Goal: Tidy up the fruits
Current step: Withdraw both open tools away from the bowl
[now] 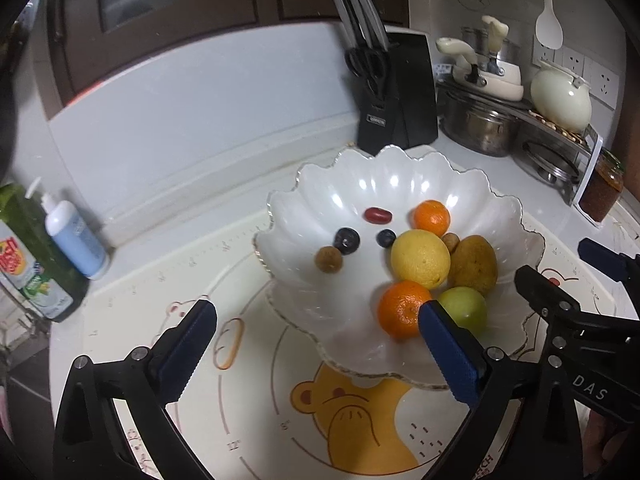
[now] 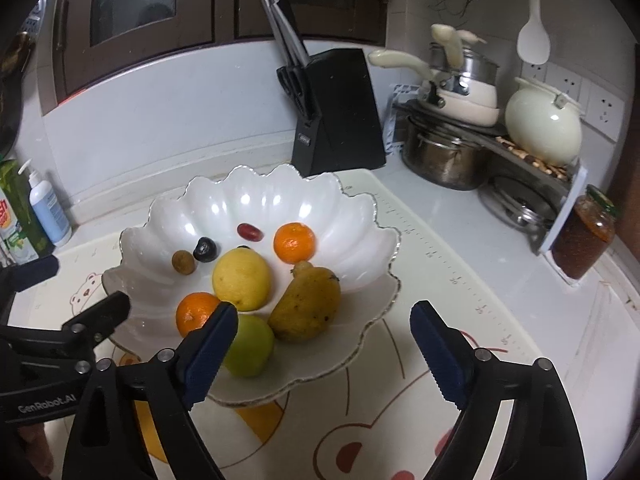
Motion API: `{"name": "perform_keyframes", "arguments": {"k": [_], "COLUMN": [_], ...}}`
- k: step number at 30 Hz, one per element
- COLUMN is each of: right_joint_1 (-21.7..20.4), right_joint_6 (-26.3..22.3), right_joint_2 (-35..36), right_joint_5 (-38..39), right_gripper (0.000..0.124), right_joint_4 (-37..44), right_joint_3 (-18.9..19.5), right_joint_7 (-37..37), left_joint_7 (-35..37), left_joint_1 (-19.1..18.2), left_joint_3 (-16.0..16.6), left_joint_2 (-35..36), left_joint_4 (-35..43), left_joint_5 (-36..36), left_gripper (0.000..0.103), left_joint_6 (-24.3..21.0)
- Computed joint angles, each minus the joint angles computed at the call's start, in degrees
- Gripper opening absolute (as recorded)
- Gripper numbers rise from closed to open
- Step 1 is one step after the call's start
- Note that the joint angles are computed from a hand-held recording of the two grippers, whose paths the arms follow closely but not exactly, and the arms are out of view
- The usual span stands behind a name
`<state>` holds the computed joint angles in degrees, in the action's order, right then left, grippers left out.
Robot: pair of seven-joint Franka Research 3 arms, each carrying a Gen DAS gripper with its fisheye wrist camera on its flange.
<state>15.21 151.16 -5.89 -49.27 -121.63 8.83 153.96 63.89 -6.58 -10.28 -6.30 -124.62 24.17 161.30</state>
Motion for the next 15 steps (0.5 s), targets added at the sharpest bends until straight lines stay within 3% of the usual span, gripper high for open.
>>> {"name": "perform_keyframes", "arguments": {"k": [15], "right_joint_1": [-1.24], "right_joint_6": [-1.12], "right_joint_2": [-6.83], "right_joint_5": [1.98], "right_gripper": [0.089], "right_joint_4": [-4.76], "right_joint_3": [3.46], "right_joint_7": [1.63], "left_joint_7": [-6.14], "left_joint_1": [1.86], "left_joint_3": [-1.20], "left_joint_2": [-10.01], "left_joint_4": [-7.62], "left_joint_5": [4.23], "left_gripper": [0.103], "left_joint_6": [0.03]}}
